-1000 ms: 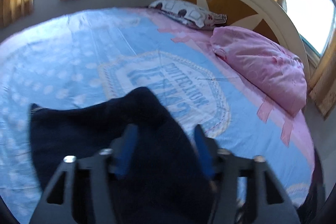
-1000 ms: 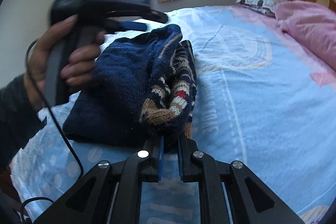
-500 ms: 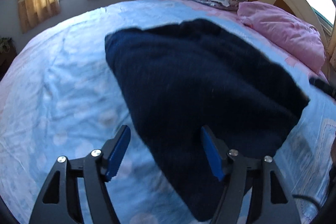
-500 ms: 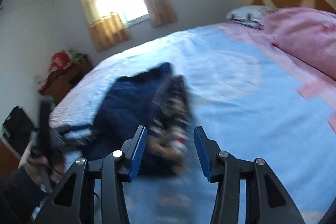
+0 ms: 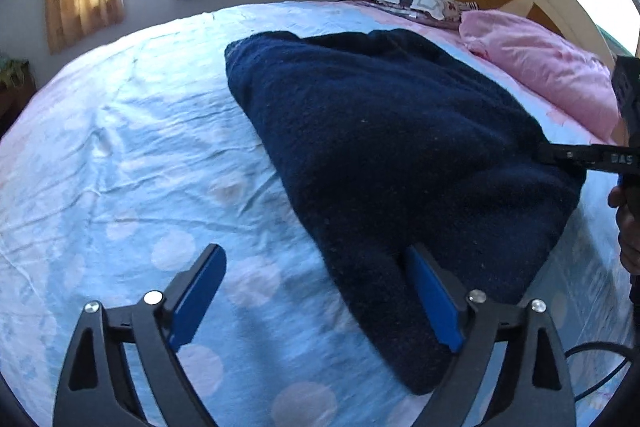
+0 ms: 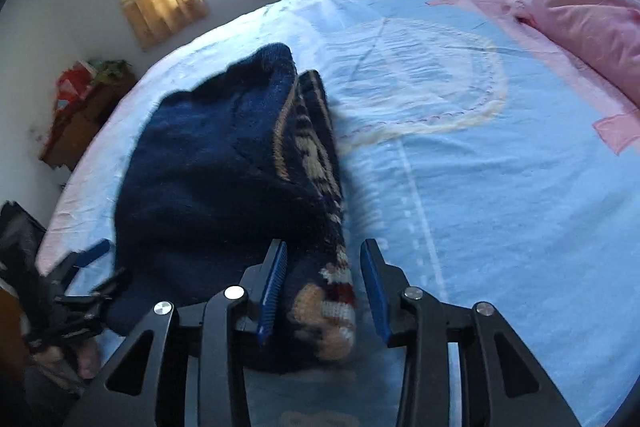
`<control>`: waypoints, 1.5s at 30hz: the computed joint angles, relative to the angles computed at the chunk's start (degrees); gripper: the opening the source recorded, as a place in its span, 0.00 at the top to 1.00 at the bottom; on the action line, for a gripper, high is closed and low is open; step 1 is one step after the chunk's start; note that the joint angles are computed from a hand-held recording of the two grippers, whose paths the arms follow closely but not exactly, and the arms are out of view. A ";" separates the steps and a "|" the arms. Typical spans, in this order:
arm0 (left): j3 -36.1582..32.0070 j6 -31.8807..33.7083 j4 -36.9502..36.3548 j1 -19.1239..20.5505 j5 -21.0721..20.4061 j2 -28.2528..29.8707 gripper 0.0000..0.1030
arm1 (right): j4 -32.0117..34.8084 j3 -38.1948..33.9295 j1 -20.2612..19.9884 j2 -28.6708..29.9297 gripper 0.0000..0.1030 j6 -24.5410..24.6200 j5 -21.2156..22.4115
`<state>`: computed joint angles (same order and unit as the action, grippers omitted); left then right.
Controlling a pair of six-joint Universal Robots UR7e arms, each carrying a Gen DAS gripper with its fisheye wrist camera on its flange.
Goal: Fold small clothes
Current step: 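Open both tools and withdraw above the folded sweater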
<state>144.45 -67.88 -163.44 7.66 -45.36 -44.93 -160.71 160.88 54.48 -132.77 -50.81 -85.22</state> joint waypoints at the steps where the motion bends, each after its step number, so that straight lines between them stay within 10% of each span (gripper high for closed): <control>1: 0.24 -0.21 -0.85 0.17 -0.21 0.01 0.07 | -0.15 -0.13 0.76 -0.97 0.61 0.21 0.37; 6: 0.38 -1.24 -1.35 -0.17 -0.11 0.43 0.06 | -9.85 -0.02 13.46 3.65 0.61 3.72 -1.33; 11: 1.25 -3.00 -1.95 -0.92 -0.15 0.51 0.03 | -17.25 -3.35 27.62 24.62 0.61 6.80 -9.20; 18: 4.45 -1.83 -11.25 -1.39 -0.13 1.06 0.03 | -43.81 -4.18 33.65 53.92 0.61 5.64 -24.57; 25: 5.08 -3.30 -12.15 -1.34 -0.60 0.75 0.02 | -37.05 -4.08 37.55 47.43 0.59 9.49 -22.08; 32: 4.95 -5.53 -10.08 -1.33 -1.19 0.26 0.00 | -48.60 -4.79 40.78 62.03 0.59 4.20 -24.78; 45: 3.45 -4.96 -8.32 0.50 -1.25 0.49 0.00 | -28.84 -7.22 29.15 41.95 0.58 4.98 -14.30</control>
<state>147.89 -72.83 -171.76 8.16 -46.61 -44.44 -189.55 153.66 83.63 -90.82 -45.83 -99.51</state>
